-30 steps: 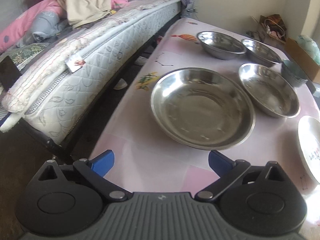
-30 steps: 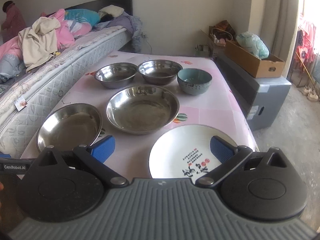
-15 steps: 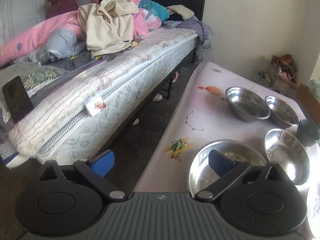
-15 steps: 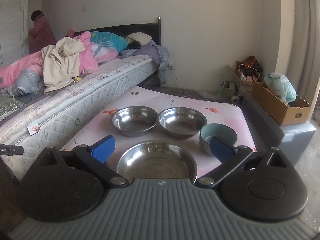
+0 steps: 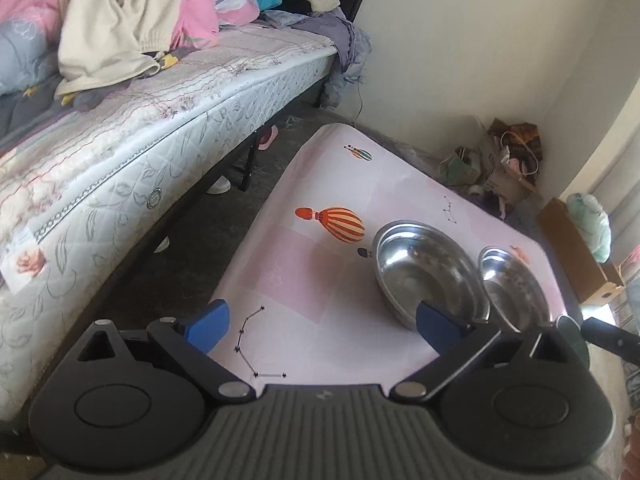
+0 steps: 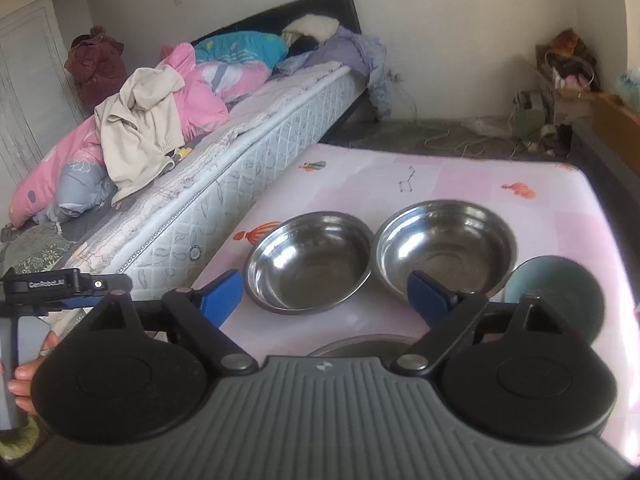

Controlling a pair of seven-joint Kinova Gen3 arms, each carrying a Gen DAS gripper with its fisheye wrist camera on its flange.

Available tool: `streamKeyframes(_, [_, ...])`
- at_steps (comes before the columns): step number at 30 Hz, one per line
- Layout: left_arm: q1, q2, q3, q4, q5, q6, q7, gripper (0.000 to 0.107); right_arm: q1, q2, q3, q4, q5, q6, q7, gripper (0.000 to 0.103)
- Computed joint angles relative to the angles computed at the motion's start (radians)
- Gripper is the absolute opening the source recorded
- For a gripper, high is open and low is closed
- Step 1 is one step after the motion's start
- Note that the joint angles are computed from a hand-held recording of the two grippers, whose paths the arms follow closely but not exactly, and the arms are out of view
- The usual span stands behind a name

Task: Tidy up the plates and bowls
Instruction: 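Move the left tool toward the rim of a steel bowl, then close the left tool on the steel bowl rim and lift it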

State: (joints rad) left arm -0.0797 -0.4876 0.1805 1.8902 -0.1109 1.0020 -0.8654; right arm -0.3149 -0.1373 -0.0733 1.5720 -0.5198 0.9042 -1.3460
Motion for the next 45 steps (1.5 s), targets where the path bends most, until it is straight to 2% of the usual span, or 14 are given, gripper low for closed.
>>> streamKeyframes(2, [0.013, 0.065, -0.015, -0.018, -0.005, -0.033, -0.039, 0.100, -0.003, 0.077, -0.014, -0.046, 0.012, 0.032, -0.041, 0.072])
streamKeyframes(5, [0.020, 0.151, -0.004, -0.040, -0.042, -0.080, -0.071, 0.099, -0.004, 0.164, -0.040, -0.088, 0.046, 0.042, -0.102, 0.066])
streamKeyframes(11, [0.075, 0.315, -0.044, -0.106, -0.041, -0.124, -0.132, 0.080, -0.020, 0.308, -0.073, -0.153, 0.129, 0.031, -0.216, 0.053])
streamKeyframes(18, [0.124, 0.456, -0.091, -0.193, -0.020, -0.072, -0.133, 0.037, -0.021, 0.384, -0.095, -0.195, 0.151, 0.035, -0.248, 0.044])
streamKeyframes(20, [0.128, 0.466, -0.106, -0.196, 0.000, -0.076, -0.132, 0.028, -0.023, 0.401, -0.100, -0.206, 0.155, 0.037, -0.247, 0.034])
streamKeyframes(22, [0.135, 0.471, -0.109, -0.196, -0.005, -0.070, -0.115, 0.013, -0.025, 0.407, -0.102, -0.206, 0.161, 0.032, -0.248, 0.029])
streamKeyframes(26, [0.140, 0.466, -0.118, -0.200, -0.014, -0.045, -0.092, 0.011, -0.013, 0.416, -0.110, -0.207, 0.145, 0.034, -0.228, 0.019])
streamKeyframes(29, [0.126, 0.441, -0.133, -0.197, 0.032, -0.015, -0.119, 0.010, 0.003, 0.422, -0.120, -0.213, 0.116, 0.059, -0.192, 0.018])
streamKeyframes(34, [0.124, 0.405, -0.123, -0.185, 0.026, 0.022, -0.156, 0.013, 0.002, 0.421, -0.127, -0.219, 0.102, 0.086, -0.131, 0.017])
streamKeyframes(35, [0.125, 0.404, -0.117, -0.185, 0.013, 0.025, -0.158, 0.015, -0.004, 0.422, -0.124, -0.221, 0.109, 0.086, -0.130, 0.017])
streamKeyframes(39, [0.139, 0.405, -0.088, -0.177, -0.065, 0.003, -0.133, 0.039, -0.024, 0.433, -0.116, -0.230, 0.132, 0.076, -0.146, 0.017])
streamKeyframes(40, [0.143, 0.411, -0.081, -0.180, -0.084, 0.002, -0.119, 0.040, -0.028, 0.433, -0.115, -0.224, 0.138, 0.066, -0.148, 0.017])
streamKeyframes(42, [0.152, 0.429, -0.072, -0.191, -0.121, 0.009, -0.094, 0.039, -0.040, 0.431, -0.113, -0.218, 0.156, 0.049, -0.159, 0.016])
streamKeyframes(45, [0.175, 0.454, -0.065, -0.204, -0.162, 0.025, -0.073, 0.022, -0.054, 0.426, -0.112, -0.206, 0.183, 0.021, -0.168, 0.015])
